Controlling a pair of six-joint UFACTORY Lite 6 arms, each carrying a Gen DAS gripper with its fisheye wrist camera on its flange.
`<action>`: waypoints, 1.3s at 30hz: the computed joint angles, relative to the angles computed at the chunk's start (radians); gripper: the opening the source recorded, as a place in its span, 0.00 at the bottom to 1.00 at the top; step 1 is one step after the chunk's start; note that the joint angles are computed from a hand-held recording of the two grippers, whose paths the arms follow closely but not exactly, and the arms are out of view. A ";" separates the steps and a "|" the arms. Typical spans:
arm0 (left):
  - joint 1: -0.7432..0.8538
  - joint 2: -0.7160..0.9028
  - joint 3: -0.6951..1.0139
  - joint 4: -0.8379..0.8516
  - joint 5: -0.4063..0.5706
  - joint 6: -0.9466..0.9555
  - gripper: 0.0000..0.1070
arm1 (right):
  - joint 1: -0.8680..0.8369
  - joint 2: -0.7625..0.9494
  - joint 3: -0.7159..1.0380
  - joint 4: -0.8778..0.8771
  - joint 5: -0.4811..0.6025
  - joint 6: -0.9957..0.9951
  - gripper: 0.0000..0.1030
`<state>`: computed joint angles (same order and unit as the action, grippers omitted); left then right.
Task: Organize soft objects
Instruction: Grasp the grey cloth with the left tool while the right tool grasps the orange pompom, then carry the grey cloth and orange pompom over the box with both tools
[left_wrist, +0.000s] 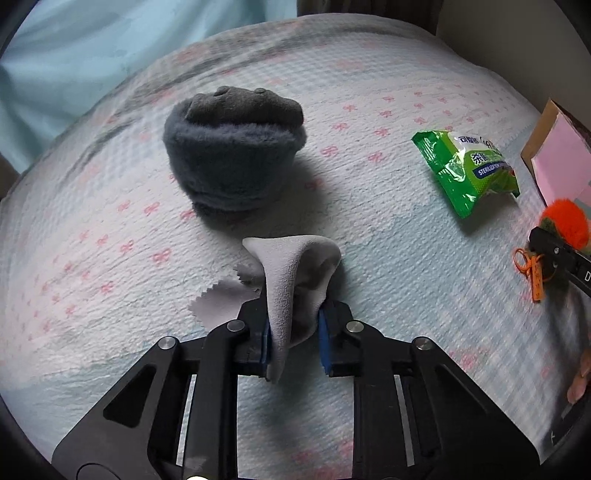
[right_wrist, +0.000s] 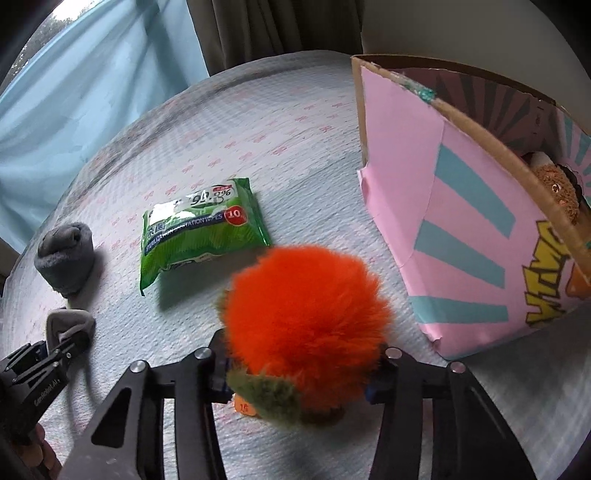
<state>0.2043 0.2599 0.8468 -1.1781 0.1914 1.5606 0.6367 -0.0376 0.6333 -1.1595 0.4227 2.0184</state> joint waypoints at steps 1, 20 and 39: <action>0.004 -0.008 -0.004 0.023 0.003 -0.023 0.13 | 0.001 -0.004 -0.001 0.003 0.001 -0.005 0.42; -0.010 -0.450 0.063 0.782 0.365 -0.945 0.12 | 0.023 -0.308 0.207 0.536 0.302 -0.705 0.40; -0.814 -0.248 0.993 1.418 1.016 -2.048 0.12 | -0.661 -0.309 0.962 1.310 0.778 -1.883 0.40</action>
